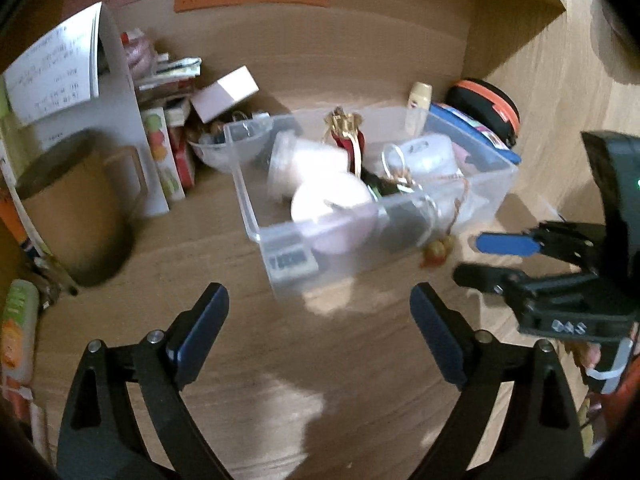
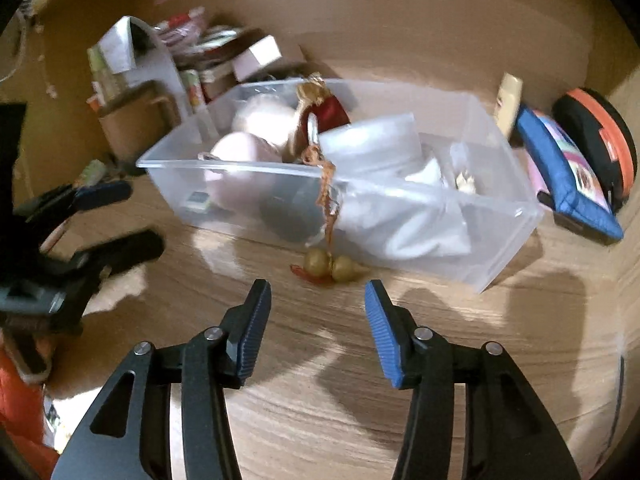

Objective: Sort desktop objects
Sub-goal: 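Lower the right tool and grasp the gourd-shaped charm beside the box, then lift the charm into the box and open the right tool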

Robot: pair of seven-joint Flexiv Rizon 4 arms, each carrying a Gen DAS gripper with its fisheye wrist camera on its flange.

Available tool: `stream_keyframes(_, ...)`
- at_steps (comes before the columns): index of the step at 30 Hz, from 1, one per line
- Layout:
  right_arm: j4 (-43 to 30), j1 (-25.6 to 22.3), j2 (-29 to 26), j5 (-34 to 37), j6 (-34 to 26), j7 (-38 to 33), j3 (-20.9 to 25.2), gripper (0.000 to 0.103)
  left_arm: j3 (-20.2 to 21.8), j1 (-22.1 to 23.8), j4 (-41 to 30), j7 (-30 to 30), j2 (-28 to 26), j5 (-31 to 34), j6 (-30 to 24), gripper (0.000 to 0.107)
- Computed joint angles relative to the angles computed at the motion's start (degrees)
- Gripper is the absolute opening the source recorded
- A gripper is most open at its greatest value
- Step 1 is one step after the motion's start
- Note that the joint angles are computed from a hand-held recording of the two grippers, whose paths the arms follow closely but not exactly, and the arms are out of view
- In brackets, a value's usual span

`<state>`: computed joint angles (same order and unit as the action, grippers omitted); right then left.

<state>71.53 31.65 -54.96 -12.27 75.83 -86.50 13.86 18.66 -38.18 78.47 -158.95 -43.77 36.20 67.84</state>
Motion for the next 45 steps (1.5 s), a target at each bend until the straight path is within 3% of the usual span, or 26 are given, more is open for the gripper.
stream_keyframes(10, -2.8, 5.7, -1.7, -3.3, -2.9, 11.9, -8.0, 0.048, 2.9, -2.0, 4.6, -4.1, 1.1, 0.7, 8.1, 0.094)
stream_keyframes(16, -3.8, 7.6, -2.4, -7.0, -4.4, 18.1, -11.7, 0.049, 4.0, -2.9, 4.9, -3.4, 0.8, -0.2, 9.5, 0.096)
stream_keyframes(23, -5.0, 6.8, -3.4, -8.5, -4.6, 19.3, -10.5, 0.049, 5.4, -4.1, 5.3, -1.5, 0.3, -2.1, 11.3, 0.096)
stream_keyframes(26, -4.9, 5.8, -3.6, -8.2, -3.7, 18.0, -8.9, 0.040, 6.1, -4.5, 5.5, -1.2, 0.2, -3.0, 11.6, 0.097)
stream_keyframes(28, -5.6, 5.0, -3.9, -7.8, -3.2, 16.6, -7.7, 0.040, 6.1, -4.5, 5.7, -0.8, 0.2, -3.8, 11.5, 0.097)
stream_keyframes(31, -4.4, 4.8, -3.6, -7.5, -0.9, 15.3, -7.5, 0.040, 5.8, -4.2, 6.1, 0.0, 0.1, -5.1, 11.6, 0.097)
stream_keyframes(41, 2.6, 0.8, 0.7, -3.9, 6.2, 7.7, -0.7, 0.040, 6.6, -4.4, 6.7, 0.9, -0.3, -8.7, 11.3, 0.097)
stream_keyframes(45, 2.0, 0.3, 1.0, -3.7, 8.3, 5.7, 0.2, 0.040, 7.1, -4.7, 6.6, 0.5, -0.3, -8.9, 10.5, 0.097)
